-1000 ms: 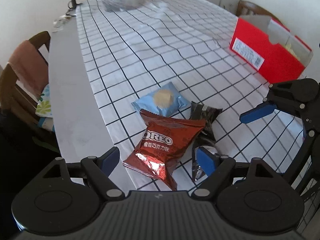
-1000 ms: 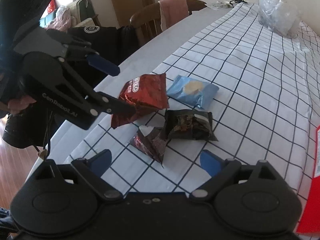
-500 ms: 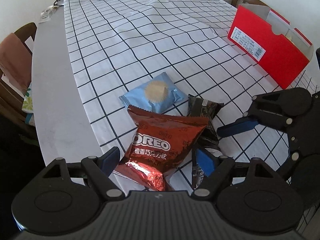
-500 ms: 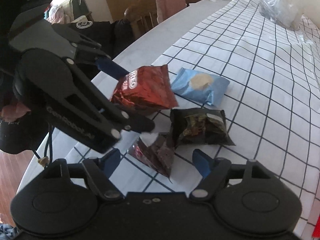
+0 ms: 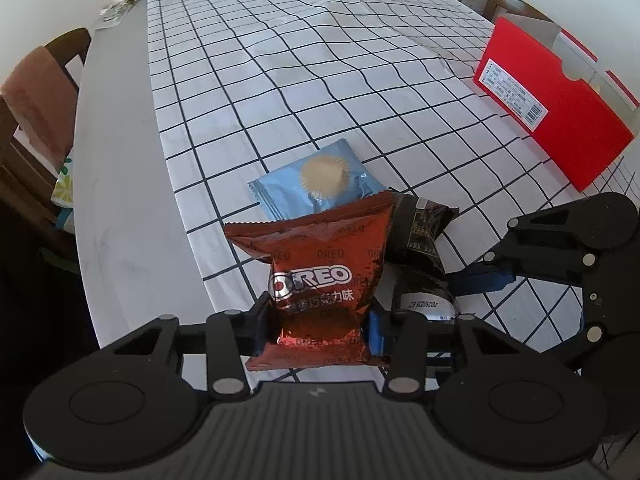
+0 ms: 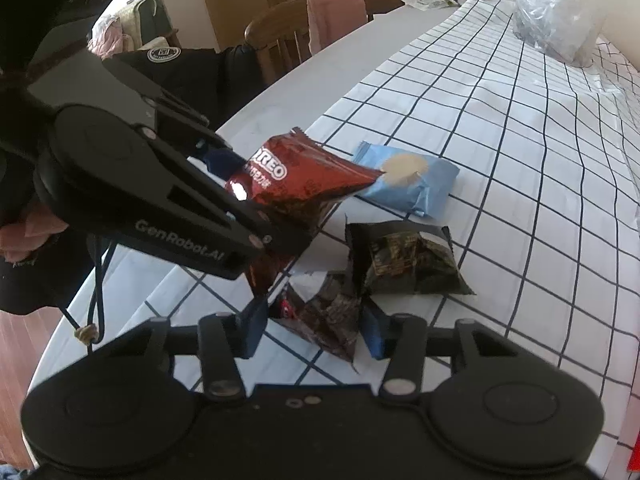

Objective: Organize snacks
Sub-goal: 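Grasp the red Oreo bag with the left tool while the right grasps a dark packet, then carry the Oreo bag and dark packet with both tools into the red box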

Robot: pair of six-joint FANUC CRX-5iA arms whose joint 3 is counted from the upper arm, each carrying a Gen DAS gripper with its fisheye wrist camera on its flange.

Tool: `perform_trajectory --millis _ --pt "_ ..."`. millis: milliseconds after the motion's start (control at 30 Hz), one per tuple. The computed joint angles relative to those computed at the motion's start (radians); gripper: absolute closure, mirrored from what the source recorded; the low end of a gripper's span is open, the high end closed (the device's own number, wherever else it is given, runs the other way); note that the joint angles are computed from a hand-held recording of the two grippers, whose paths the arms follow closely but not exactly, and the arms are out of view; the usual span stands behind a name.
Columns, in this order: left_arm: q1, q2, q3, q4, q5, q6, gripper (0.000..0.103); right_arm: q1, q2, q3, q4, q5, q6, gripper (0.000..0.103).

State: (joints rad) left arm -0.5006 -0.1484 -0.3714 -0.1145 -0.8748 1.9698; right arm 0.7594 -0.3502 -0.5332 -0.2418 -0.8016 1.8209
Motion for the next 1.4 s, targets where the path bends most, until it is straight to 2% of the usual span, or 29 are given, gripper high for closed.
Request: perform_trajectory --millis 200,467,667,867,1100,1400 --pt "-0.028 -0.009 0.006 -0.049 -0.017 0.125 0.065 -0.026 -0.02 -0.003 -0.041 -0.013 0.025 0.068" --pt "-0.106 -0.02 0.04 -0.157 -0.091 0.343 0.066 -0.062 -0.066 -0.024 -0.069 -0.038 0.037 0.072" --pt "-0.193 -0.019 0.092 -0.24 -0.179 0.503 0.066 -0.121 -0.104 -0.031 -0.114 -0.055 0.056 0.073" --pt "-0.293 0.005 0.175 -0.304 -0.272 0.649 0.066 -0.22 -0.157 -0.009 -0.192 -0.127 0.125 0.073" --pt "-0.423 0.091 0.346 -0.393 -0.395 0.766 0.066 -0.413 -0.182 0.065 -0.307 -0.237 0.258 0.073" --pt "-0.496 0.253 0.596 -0.443 -0.462 0.777 0.066 -0.743 -0.133 0.204 -0.467 -0.401 0.486 0.073"
